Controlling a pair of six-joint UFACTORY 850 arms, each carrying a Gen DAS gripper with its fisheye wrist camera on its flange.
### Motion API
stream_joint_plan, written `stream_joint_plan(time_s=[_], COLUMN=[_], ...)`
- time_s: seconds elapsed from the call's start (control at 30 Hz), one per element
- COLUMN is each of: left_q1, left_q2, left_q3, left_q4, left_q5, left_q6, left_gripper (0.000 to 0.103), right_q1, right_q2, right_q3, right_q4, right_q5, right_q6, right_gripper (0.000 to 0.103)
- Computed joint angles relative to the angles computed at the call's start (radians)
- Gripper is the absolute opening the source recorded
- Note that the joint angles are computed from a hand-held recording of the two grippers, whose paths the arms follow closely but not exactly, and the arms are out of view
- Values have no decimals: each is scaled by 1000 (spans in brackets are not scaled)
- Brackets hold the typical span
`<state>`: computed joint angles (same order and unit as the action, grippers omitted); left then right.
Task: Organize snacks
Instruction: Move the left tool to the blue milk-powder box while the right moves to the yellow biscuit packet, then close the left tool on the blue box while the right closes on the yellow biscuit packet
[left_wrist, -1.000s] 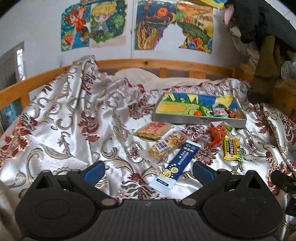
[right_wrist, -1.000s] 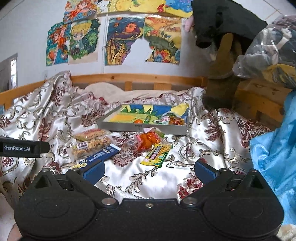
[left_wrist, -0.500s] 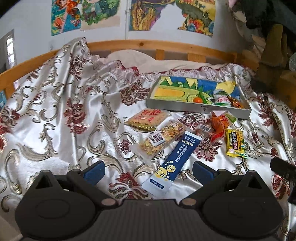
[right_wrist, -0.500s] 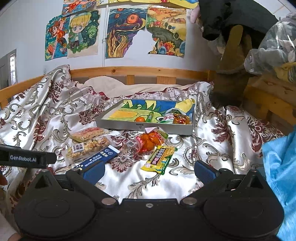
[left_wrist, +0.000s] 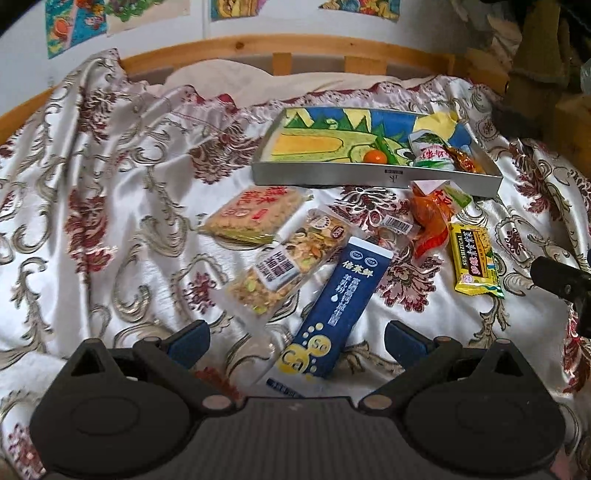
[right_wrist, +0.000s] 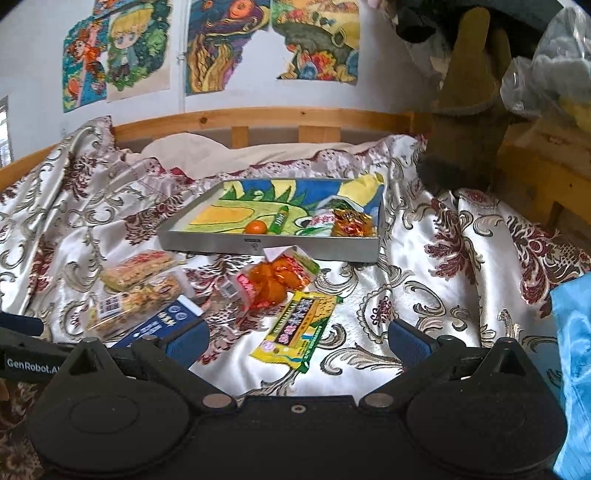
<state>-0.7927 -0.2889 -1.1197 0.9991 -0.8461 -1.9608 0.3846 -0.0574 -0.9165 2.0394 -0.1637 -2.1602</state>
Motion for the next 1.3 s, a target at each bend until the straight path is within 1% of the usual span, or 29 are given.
stream_joint_plan(time_s=[0.07,0.17,0.2,0.27,0.37,0.43,0.5,0.57,0.63,0.67,0.73,0.8,0.87,0.9,0.93,0.97,1.0,1.03,1.1,1.13,1.17,1.2,1.27,1.3], left_q1=[15,43,50,57,71,80,90,100,106,108,110,112,115,116,119,125,122,116,113,113,113,114,119,122], left_q2=[-5,-7,-14,-33,-50,-54,-50,-44,-46,-48,-54,-59,-59,-59,-60,-59,-63,-67,-67,-62,-57,-53,-47,-43], left_q3=[-1,3,0,-11,-19,-21,-15,-7,-7,-7,-12,-19,-23,-22,-20,-18,-19,-24,-26,-21,-16,-11,-4,0], left_q4=[8,14,11,-4,-18,-20,-10,5,8,11,7,-13,-44,-52,-68,-101,-97,-86,-84,-73,-62,-57,-52,-48], left_q5=[38,115,125,117,128,136,163,194,206,212,214,217,237,253,277,311,308,294,287,293,299,304,313,322], left_q6=[6,21,24,44,77,78,67,51,48,48,55,71,93,96,110,136,133,127,129,111,90,76,54,46], left_gripper=[103,102,103,102,102,102,102,102,101,99,94,92,89,89,83,80,80,77,73,68,63,60,53,51], right_q1=[3,1,0,-7,-12,-6,-1,4,9,13,18,22,22,21,22,25,31,37,38,37,37,37,34,32], right_q2=[-21,-64,-79,-115,-160,-192,-223,-255,-282,-292,-308,-317,-314,-313,-312,-311,-310,-308,-304,-302,-300,-299,-290,-284], right_q3=[-16,-47,-59,-89,-123,-149,-175,-203,-224,-233,-246,-253,-252,-252,-253,-251,-248,-244,-241,-242,-242,-243,-242,-240], right_q4=[21,-31,-80,-211,-262,-310,-376,-487,-554,-601,-729,-860,-871,-863,-866,-885,-919,-943,-963,-994,-1024,-1078,-1178,-1217], right_q5=[8,6,1,-17,-46,-36,-25,-17,-10,-3,0,-2,-15,-28,-34,-26,-9,10,17,13,12,8,-11,-24], right_q6=[-25,13,62,191,223,266,339,464,543,592,717,847,855,848,850,866,892,906,920,954,987,1041,1147,1189], right_gripper=[102,102,102,102,102,102,101,98,94,92,84,84,83,81,79,78,74,69,65,62,62,60,59,59])
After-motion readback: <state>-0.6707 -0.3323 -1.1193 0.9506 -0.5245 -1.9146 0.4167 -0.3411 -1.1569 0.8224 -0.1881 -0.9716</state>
